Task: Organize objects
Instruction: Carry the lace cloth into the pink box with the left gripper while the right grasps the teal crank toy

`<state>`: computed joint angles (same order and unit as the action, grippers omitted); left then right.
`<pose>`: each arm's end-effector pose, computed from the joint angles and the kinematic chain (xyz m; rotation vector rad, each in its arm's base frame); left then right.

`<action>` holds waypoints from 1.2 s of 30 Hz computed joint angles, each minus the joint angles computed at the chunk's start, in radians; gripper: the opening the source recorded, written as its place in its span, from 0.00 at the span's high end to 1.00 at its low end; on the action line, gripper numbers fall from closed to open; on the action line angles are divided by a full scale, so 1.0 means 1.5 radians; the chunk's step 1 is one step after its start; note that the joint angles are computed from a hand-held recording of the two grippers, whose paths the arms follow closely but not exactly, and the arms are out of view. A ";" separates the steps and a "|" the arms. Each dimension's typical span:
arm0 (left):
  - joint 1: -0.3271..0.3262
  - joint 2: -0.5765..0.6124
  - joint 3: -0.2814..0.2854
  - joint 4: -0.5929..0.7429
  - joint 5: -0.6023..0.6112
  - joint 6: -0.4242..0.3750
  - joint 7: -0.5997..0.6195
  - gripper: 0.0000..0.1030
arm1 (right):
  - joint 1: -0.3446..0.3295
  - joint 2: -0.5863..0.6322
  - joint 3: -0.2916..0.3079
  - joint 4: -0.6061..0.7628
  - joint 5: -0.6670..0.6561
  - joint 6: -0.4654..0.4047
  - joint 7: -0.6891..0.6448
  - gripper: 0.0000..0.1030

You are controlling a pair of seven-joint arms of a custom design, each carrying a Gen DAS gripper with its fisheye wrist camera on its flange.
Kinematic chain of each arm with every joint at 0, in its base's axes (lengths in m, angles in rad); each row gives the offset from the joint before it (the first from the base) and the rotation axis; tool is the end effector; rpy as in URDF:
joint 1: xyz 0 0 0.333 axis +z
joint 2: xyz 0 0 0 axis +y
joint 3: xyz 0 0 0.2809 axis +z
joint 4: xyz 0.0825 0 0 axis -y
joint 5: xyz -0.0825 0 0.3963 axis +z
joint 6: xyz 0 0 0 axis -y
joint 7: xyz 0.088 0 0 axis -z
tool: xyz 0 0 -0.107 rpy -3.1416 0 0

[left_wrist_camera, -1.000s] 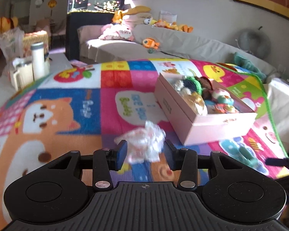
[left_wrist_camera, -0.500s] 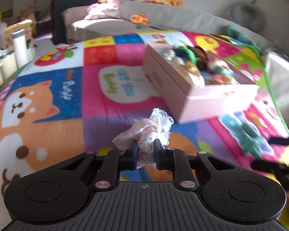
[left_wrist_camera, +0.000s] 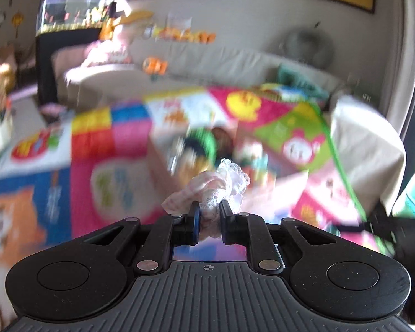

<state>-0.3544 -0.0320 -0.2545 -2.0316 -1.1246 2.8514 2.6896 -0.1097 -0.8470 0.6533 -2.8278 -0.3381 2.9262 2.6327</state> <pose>0.5144 -0.3011 0.4944 -0.9873 2.3312 -1.3866 0.3424 0.2101 0.4361 -1.4732 1.7771 -0.8715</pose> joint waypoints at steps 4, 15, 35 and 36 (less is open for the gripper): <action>-0.002 0.105 -0.028 0.135 -0.032 0.025 -0.004 0.81 | 0.022 -0.056 -0.007 -0.028 0.007 -0.008 0.009 0.31; 0.083 0.245 -0.121 0.251 0.115 -0.005 -0.211 0.75 | 0.042 -0.092 -0.027 -0.059 0.019 -0.037 0.011 0.31; 0.113 0.304 -0.183 0.254 0.319 0.038 -0.155 0.73 | -0.125 0.037 -0.028 0.116 -0.004 0.036 -0.043 0.31; 0.126 0.303 -0.197 0.250 0.321 0.039 -0.152 0.73 | -0.142 0.067 -0.029 0.135 0.000 0.051 -0.046 0.31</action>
<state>-0.1660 0.4227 -0.5495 -1.6563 -0.6435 2.9105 2.4614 -0.3226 -0.7466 0.6101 -2.6249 -0.3388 3.0026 2.5632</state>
